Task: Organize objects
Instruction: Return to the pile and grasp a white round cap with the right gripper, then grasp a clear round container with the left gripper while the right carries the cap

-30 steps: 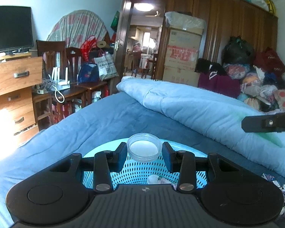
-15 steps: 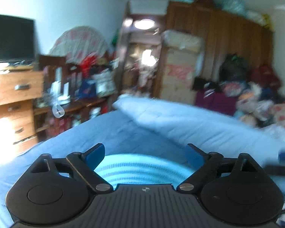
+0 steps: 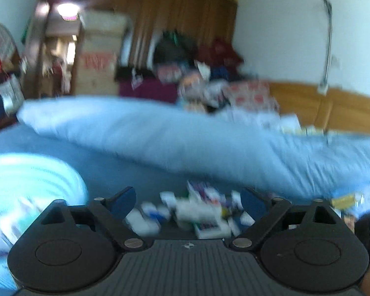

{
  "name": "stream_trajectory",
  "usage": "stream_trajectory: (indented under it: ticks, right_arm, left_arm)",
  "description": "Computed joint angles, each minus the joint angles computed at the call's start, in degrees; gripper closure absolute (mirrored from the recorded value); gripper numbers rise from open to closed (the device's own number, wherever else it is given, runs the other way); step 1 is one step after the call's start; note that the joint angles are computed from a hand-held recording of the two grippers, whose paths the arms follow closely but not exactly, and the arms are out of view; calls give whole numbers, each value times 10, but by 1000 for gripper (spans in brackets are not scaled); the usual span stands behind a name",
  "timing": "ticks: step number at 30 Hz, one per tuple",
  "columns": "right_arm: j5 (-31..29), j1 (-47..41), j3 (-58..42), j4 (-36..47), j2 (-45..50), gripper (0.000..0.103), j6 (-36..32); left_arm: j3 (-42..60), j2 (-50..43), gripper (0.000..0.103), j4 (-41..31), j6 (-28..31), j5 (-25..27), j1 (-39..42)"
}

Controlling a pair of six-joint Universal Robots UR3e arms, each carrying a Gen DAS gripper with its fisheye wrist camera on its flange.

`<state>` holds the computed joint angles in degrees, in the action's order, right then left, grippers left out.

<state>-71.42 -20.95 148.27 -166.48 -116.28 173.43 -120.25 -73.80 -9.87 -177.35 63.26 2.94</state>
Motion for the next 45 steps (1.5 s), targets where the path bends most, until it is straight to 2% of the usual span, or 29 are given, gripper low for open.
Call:
stream_trajectory:
  ticks: [1,3,4,6,8,9,10,16,18,22,23,25,27,28,30,34,37,41,42,45]
  right_arm:
    - [-2,7,-15,-22,46,34,-3]
    - [-26,31,-29,-104,138,45,14]
    - [-16,30,-33,-126,166,49,21]
    - [-21,47,-55,-173,221,51,35]
    - [-34,56,-59,-186,237,53,30]
    - [-39,58,-66,-179,239,66,31]
    - [-25,48,-59,-172,227,69,31]
    - [14,17,-20,-148,172,69,3]
    - [14,17,-14,-161,176,69,22]
    - [33,2,-7,-145,161,69,15]
    - [32,3,-2,-164,170,69,21]
    - [35,1,-6,-149,162,69,19]
    - [38,0,-4,-151,155,69,22]
    - [55,-11,-4,-128,130,69,1]
    - [64,-8,-6,-138,112,69,20]
    - [57,41,-107,-79,84,69,32]
    - [44,103,-244,-29,114,69,46]
    - [45,193,-477,43,216,69,66]
    - [50,219,-537,36,256,69,90]
    - [50,284,-717,60,370,69,100]
  left_arm:
    - [5,-28,14,7,-2,24,-25]
    - [13,-63,16,11,1,46,-43]
    - [18,-82,16,15,1,58,-56]
    - [31,-114,16,23,1,78,-73]
    - [21,-126,16,40,12,68,-67]
    - [27,-140,16,47,16,70,-70]
    - [37,-162,17,56,19,79,-79]
    - [110,-319,36,80,34,116,-136]
    - [154,-378,42,71,41,124,-152]
    - [209,-454,45,78,27,153,-174]
    - [221,-469,47,77,27,157,-179]
    - [235,-487,63,81,37,180,-194]
    - [231,-480,64,81,35,183,-197]
    - [222,-470,64,89,27,175,-194]
    - [202,-435,64,103,17,182,-193]
    - [173,-315,63,95,-10,185,-161]
    - [180,-222,63,48,-16,207,-115]
    - [184,-116,63,-14,1,218,-12]
    - [184,-94,63,-30,3,210,21]
    - [191,-41,63,-96,10,170,135]
